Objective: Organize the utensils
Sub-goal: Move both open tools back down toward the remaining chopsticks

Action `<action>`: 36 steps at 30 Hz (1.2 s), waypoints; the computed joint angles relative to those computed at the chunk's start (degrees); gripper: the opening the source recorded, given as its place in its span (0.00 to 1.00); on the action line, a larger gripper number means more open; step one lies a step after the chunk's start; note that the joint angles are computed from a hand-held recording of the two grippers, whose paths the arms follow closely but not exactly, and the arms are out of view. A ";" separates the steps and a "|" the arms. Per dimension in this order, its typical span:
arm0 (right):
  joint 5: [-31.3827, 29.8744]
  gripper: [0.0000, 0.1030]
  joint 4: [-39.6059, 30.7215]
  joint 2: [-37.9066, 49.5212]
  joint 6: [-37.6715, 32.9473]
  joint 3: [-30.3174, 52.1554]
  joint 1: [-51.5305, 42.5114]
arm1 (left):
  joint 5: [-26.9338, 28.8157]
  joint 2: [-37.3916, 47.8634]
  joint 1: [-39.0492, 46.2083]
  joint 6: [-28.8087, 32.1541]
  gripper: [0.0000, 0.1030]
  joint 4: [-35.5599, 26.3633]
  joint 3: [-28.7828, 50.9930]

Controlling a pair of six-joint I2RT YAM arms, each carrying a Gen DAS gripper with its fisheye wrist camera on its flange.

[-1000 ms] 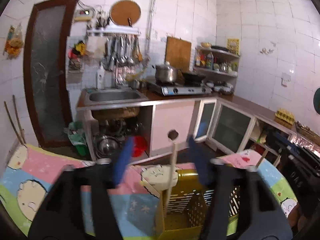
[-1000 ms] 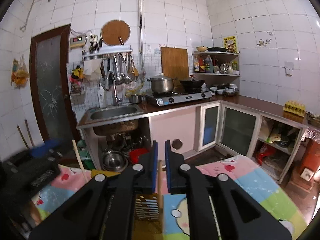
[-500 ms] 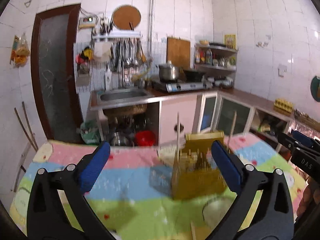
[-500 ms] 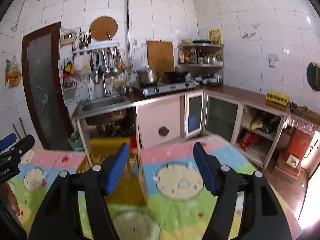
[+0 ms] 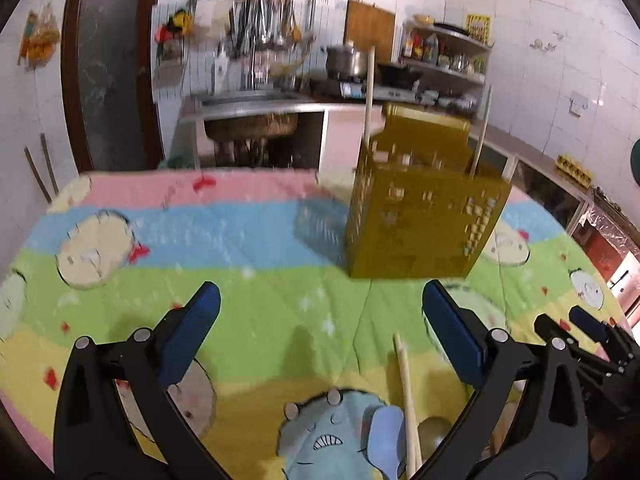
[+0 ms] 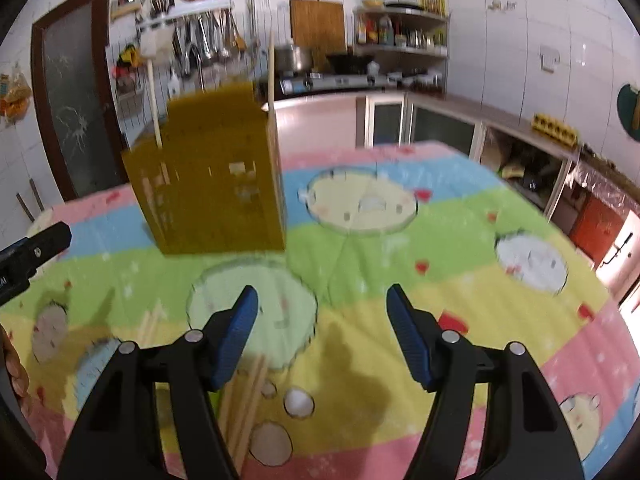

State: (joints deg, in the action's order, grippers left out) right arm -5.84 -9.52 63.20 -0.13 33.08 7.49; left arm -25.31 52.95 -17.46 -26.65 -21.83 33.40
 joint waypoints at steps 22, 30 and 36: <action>1.99 0.64 -1.36 4.95 1.89 -1.30 2.67 | 3.75 14.96 -1.49 1.19 0.95 4.65 -1.28; 2.89 0.64 -2.30 4.27 2.16 -1.22 3.48 | 2.89 16.82 -2.75 0.93 0.95 4.18 -1.17; 2.18 0.64 -2.99 3.35 2.19 -1.58 3.15 | 2.70 17.57 -2.54 0.19 0.95 3.62 -0.99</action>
State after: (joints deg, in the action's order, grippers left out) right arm -3.66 -12.51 66.54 2.06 31.51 10.64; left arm -22.62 70.52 -20.00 -26.47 -18.22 32.42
